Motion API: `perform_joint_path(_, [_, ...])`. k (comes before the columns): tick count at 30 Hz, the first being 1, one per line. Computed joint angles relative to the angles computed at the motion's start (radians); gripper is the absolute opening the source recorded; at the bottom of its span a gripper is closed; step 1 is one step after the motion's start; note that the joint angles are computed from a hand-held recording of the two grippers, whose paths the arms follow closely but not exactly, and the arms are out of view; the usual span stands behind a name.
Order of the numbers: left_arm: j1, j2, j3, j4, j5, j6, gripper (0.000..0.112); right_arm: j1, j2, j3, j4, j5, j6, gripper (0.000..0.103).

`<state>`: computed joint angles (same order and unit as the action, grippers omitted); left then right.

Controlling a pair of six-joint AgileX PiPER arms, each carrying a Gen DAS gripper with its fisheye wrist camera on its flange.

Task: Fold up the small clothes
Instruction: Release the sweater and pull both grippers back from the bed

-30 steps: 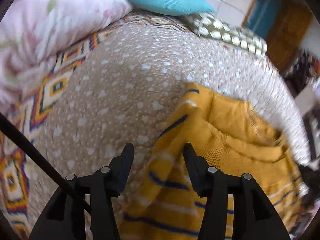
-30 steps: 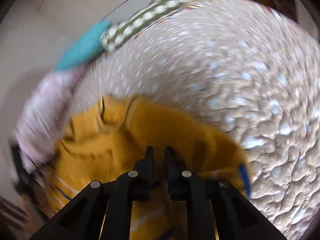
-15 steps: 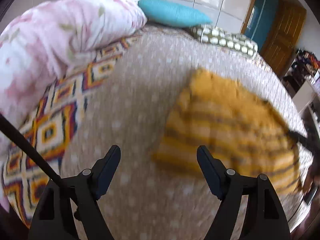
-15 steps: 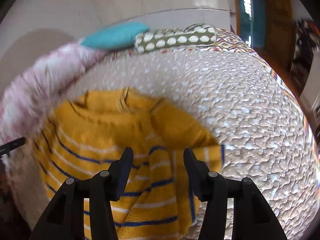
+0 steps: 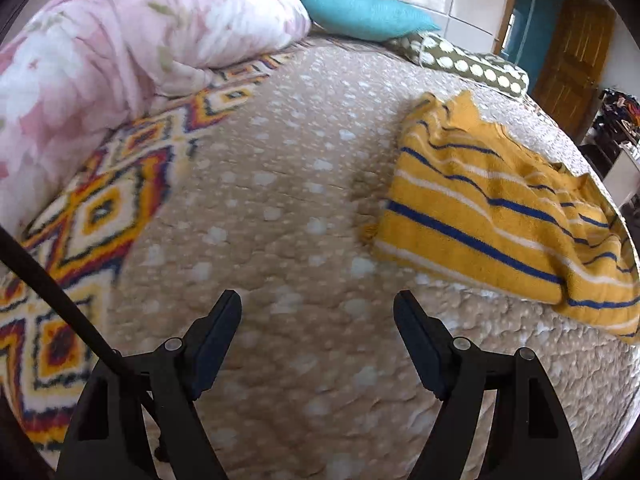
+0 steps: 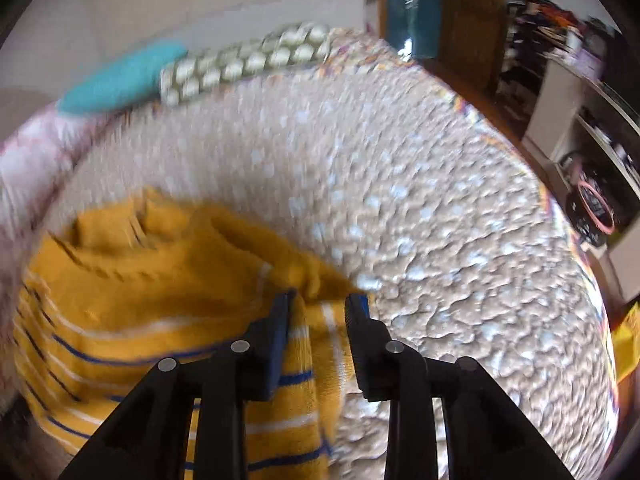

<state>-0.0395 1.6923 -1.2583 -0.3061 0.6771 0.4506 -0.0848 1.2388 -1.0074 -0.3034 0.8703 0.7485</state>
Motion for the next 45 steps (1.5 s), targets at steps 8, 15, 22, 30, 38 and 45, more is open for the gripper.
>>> perform_joint_path(8, [0.168,0.006,-0.077,-0.118,0.062,0.025,0.078,0.590,0.133,-0.202,-0.077,0.027,0.075,0.052])
perform_joint_path(15, [0.298,0.112,-0.195,-0.173,0.163,-0.008,0.078,0.950,0.567,-0.504,-0.292,0.131,0.007,0.059])
perform_joint_path(22, [0.326,0.173,-0.260,-0.212,0.229,-0.015,0.078,0.999,0.867,-0.729,-0.607,0.317,0.021,0.053])
perform_joint_path(30, [0.302,0.164,-0.252,-0.171,0.206,-0.047,0.077,0.930,0.774,-0.763,-0.314,0.214,-0.010,0.018])
perform_joint_path(38, [0.270,0.145,-0.224,-0.145,0.162,-0.064,0.077,0.944,0.762,-0.746,-0.221,0.148,0.013,0.019])
perform_joint_path(45, [0.249,0.128,-0.198,-0.118,0.134,-0.061,0.078,1.020,0.587,-0.609,-0.309,0.102,0.048,0.056])
